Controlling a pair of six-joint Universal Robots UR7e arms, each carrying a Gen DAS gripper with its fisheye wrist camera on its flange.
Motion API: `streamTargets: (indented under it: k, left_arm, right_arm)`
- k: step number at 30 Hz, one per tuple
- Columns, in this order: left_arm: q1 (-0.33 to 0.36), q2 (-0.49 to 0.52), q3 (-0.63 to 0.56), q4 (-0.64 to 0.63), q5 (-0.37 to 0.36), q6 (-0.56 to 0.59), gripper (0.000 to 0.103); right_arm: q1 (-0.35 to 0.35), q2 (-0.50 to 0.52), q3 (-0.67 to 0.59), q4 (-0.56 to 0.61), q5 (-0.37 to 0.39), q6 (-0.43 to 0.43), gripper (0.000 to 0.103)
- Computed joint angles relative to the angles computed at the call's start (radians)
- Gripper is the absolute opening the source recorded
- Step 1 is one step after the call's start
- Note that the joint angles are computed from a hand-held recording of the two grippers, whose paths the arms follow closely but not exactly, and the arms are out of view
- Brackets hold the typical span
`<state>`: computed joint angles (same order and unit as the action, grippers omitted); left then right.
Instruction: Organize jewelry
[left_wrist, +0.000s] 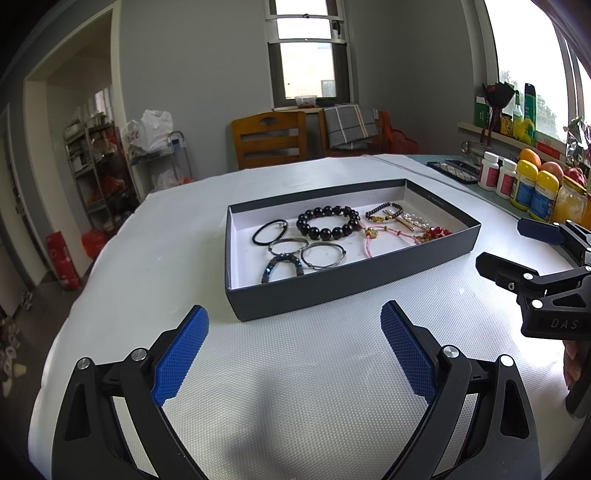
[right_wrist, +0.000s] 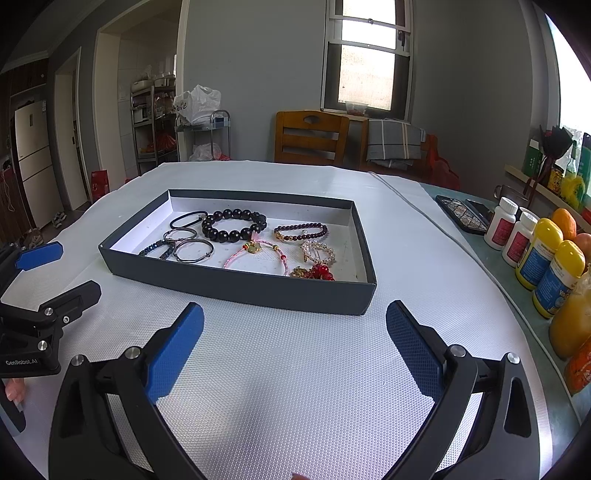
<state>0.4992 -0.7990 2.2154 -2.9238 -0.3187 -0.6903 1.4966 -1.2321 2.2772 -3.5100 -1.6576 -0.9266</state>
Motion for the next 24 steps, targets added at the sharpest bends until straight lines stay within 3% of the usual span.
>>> streamTargets:
  k: [24]
  left_arm:
    - [0.001,0.003,0.001,-0.017,-0.006,0.009,0.096]
  right_arm:
    - [0.000,0.000,0.000,0.001,-0.003,0.000,0.097]
